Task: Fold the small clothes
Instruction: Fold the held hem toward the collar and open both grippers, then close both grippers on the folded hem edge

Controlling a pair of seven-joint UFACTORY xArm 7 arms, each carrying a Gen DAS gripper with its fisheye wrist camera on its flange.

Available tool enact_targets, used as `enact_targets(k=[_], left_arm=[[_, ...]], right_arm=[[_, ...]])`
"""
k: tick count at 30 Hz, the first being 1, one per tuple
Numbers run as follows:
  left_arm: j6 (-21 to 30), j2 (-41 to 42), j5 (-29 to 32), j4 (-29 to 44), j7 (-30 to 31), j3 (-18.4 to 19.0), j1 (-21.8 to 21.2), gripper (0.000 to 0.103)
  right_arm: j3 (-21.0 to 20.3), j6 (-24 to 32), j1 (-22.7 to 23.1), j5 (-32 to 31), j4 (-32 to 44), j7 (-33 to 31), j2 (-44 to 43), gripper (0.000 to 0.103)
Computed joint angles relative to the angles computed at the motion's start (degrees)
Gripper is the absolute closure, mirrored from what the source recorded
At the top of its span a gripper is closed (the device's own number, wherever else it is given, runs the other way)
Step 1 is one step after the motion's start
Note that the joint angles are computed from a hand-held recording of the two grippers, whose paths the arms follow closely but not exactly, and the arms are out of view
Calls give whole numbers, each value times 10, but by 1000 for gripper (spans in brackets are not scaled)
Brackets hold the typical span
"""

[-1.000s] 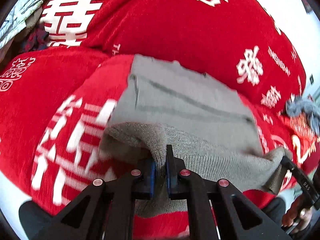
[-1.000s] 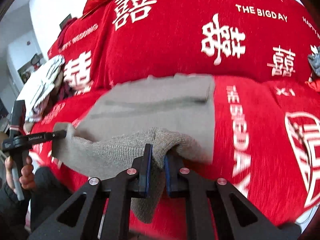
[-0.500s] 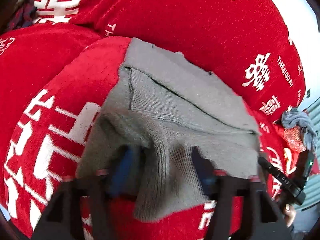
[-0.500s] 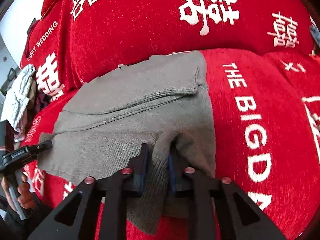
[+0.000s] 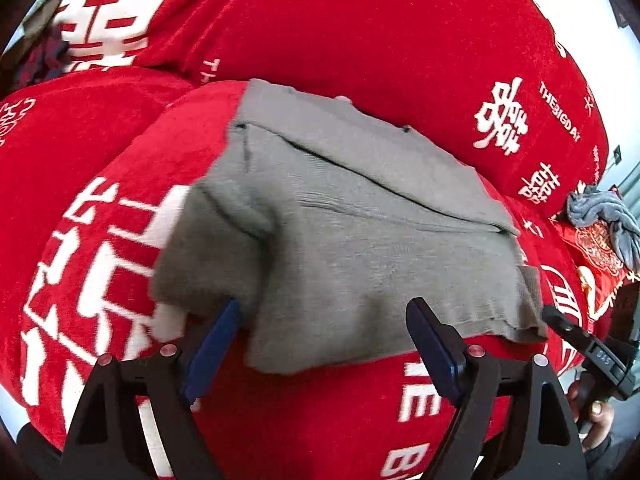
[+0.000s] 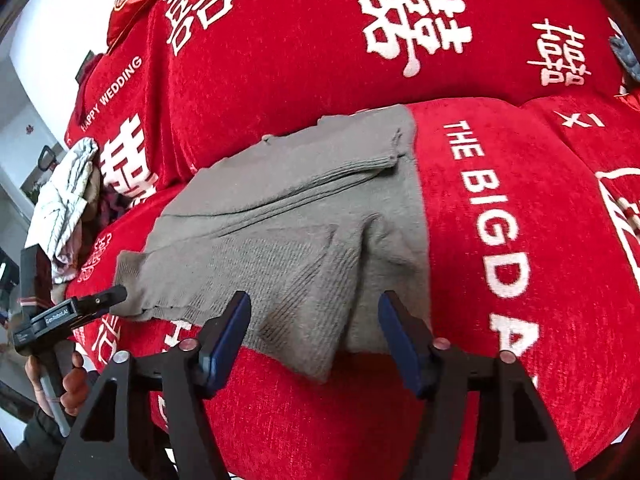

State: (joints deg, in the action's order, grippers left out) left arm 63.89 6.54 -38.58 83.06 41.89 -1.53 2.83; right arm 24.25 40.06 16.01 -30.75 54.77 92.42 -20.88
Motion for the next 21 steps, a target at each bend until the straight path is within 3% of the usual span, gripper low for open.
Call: enact_targets(k=[3, 6, 8, 10, 11, 12, 21], left_arm=[[3, 4, 5, 7, 2, -3, -4, 24], [23, 27, 13, 34, -12, -5, -5, 47], [33, 41, 18, 48, -29, -8, -3, 79], [41, 45, 18, 54, -30, -10, 2, 90], [37, 41, 16, 49, -28, -11, 3, 91], [32, 36, 15, 44, -24, -11, 4, 91], [1, 6, -22, 57, 6, -8, 0, 91]], right_arm=[[-5, -6, 0, 6, 2, -1, 10, 45], [-17, -39, 1, 13, -9, 3, 15, 52], [-25, -54, 6, 29, -13, -7, 21, 58], [-21, -49, 5, 25, -8, -13, 24, 70], [-25, -54, 10, 32, -7, -27, 27, 86], [-26, -53, 12, 35, -4, -35, 29, 90], [-9, -35, -12, -19, 34, -27, 6, 93]])
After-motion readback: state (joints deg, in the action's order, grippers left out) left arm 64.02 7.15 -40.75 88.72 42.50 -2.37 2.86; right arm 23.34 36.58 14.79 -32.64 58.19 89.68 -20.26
